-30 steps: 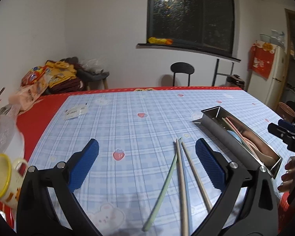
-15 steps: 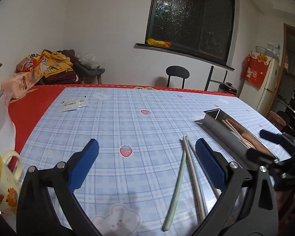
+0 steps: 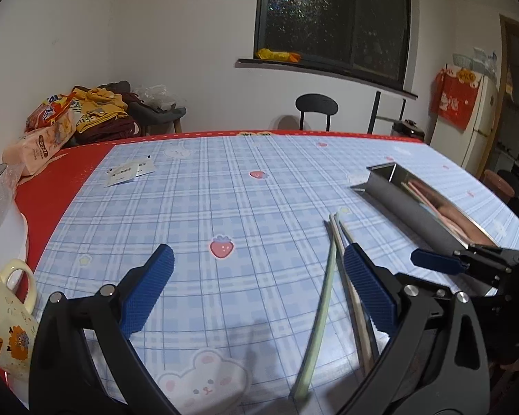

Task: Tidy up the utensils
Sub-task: 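Move both open tools back toward the remaining chopsticks on the table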

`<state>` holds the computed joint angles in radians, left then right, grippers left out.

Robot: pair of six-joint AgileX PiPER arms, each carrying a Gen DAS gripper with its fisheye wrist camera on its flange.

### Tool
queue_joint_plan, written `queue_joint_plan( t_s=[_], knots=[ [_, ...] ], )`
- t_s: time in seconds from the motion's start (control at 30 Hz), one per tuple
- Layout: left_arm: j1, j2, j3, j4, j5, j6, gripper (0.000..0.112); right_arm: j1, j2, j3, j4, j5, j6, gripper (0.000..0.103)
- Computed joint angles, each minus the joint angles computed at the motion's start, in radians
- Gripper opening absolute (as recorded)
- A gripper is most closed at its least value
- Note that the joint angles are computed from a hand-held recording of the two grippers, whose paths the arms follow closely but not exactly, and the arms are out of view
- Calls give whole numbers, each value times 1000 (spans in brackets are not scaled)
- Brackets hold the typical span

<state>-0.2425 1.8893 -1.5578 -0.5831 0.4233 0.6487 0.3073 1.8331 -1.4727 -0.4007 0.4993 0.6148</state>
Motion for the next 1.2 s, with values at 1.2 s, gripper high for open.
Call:
queue_joint_plan(
  t_s=[1.2],
  knots=[
    [-25, 36, -42, 110, 61, -66, 88, -8, 54, -103, 212, 212, -281, 18]
  ],
)
